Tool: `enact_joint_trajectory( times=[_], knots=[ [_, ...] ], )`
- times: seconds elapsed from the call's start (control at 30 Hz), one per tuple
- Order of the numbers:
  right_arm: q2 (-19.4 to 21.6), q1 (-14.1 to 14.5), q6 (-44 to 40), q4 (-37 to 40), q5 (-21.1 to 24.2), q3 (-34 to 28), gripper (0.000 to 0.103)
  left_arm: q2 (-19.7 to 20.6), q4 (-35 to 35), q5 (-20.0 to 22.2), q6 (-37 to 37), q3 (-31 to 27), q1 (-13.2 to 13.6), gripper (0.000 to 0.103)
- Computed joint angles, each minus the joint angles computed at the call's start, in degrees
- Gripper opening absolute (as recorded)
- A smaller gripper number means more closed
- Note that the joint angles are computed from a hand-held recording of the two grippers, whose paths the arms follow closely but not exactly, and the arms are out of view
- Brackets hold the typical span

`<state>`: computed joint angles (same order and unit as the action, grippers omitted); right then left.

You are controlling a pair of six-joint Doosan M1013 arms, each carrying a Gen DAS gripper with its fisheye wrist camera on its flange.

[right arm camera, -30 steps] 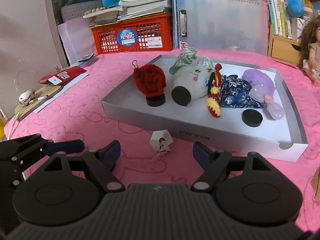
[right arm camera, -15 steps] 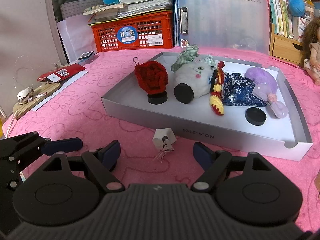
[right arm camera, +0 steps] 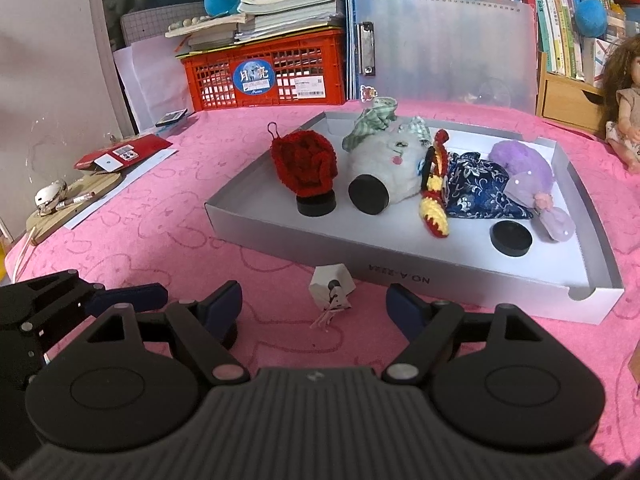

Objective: Organize objects
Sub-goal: 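Move left gripper to another black cap while right gripper approaches the white paper cube, then close left gripper on the black cap while right gripper closes on the white cube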

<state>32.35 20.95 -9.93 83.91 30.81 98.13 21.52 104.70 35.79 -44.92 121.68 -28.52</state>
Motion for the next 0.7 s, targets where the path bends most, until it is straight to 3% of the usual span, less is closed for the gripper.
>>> enact_joint_trajectory(
  times=[0.27,0.63,0.7],
  knots=[
    [-0.2,0.1,-0.4,0.2,-0.8,0.2,0.070,-0.6,4.8,-0.2,-6.6,1.1,0.5,0.060],
    [-0.8,0.6,-5.9,3.5,-2.4,1.2,0.034,-0.6,4.5,2.9,-6.0,1.3,-0.3,0.028],
    [-1.0,0.7,-7.5,4.7,-2.9,1.5,0.030,-0.7,4.7,2.8,-6.4,1.3,-0.3,0.028]
  ],
)
